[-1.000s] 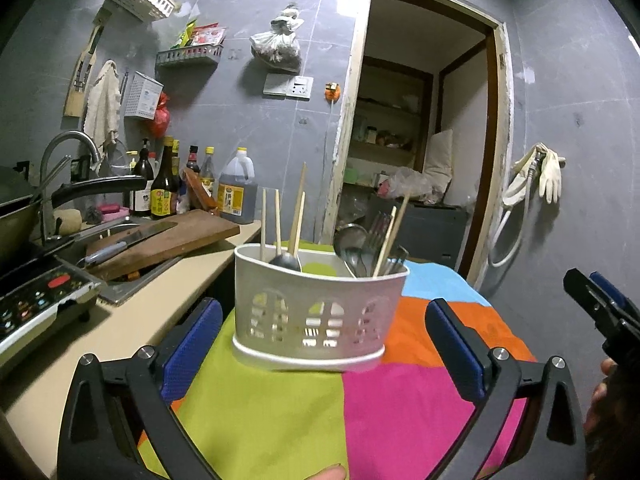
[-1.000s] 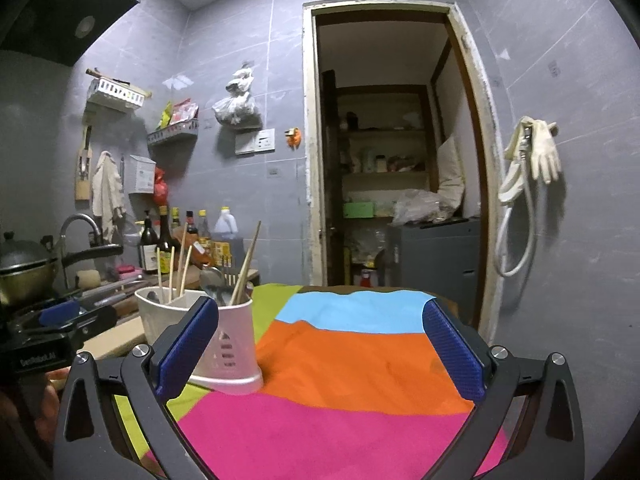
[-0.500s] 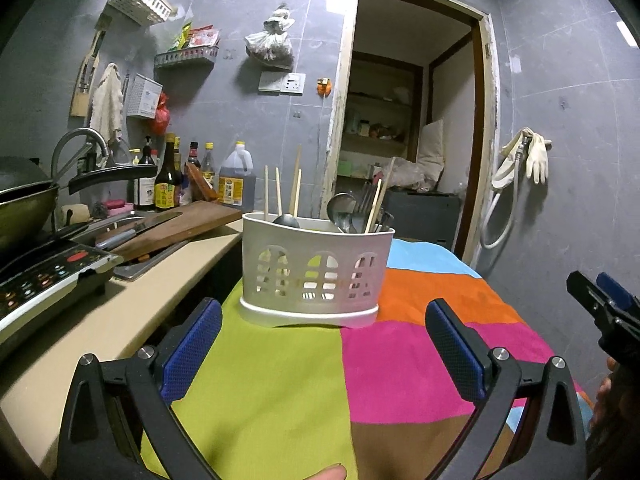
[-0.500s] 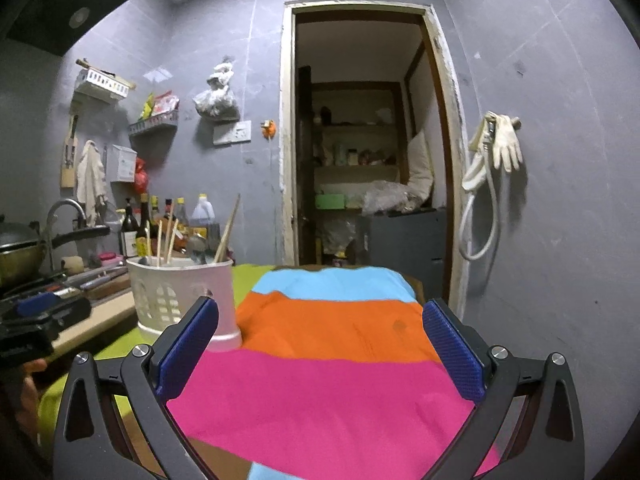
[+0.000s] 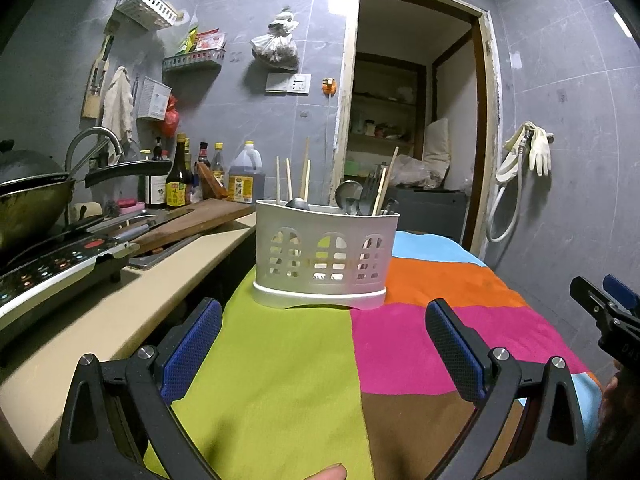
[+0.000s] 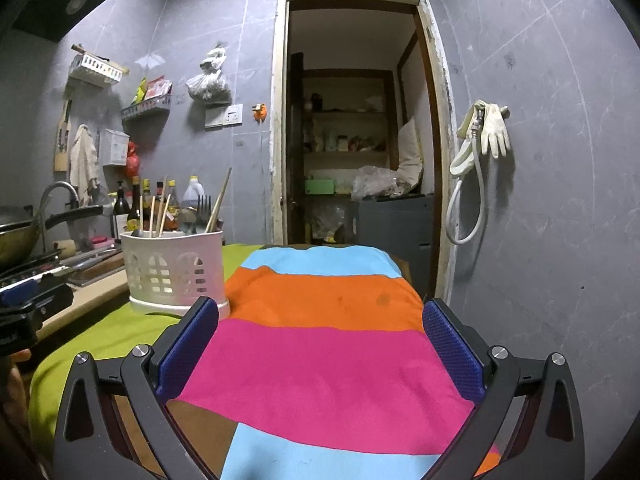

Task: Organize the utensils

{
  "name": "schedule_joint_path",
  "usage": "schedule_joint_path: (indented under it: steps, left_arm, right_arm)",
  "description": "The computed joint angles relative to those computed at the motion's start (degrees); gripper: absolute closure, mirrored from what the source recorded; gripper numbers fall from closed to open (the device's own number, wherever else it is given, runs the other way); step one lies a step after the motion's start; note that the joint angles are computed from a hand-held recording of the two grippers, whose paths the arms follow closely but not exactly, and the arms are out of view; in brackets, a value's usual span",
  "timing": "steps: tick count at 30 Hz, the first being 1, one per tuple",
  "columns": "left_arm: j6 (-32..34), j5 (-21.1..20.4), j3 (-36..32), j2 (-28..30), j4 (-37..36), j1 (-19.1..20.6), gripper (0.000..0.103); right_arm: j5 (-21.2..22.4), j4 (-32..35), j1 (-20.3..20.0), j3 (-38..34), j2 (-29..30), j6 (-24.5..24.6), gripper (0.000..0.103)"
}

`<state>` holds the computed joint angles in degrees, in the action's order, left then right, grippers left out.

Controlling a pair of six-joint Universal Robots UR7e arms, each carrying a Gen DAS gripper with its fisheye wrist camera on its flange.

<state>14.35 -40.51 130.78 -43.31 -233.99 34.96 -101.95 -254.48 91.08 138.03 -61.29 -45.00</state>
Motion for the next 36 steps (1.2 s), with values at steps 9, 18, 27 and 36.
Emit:
schedule_joint_path:
  steps: [9,18,27,36]
  left_arm:
    - [-1.4,0.0,0.6,-0.5,0.2,0.1,0.003]
    - [-0.8,-0.1,0.6,-0.5,0.2,0.3,0.003]
    - [-0.8,-0.1,0.6,-0.7,0.5,0.5,0.003]
    - [-0.8,-0.2,0.5,-0.7,0.8,0.7,0.003]
  right_arm:
    - [-0.1,0.2,0.5,-0.1,0.2,0.0,0.000]
    - [-0.4,0.4,0.7,-0.3,0.2,-0.2,0.000]
    - [-0.8,1.0,0.7,-0.8,0.4,0.1,0.000]
    - [-0.8,1.1,0.7,-0.8,0.4,0.0,0.000]
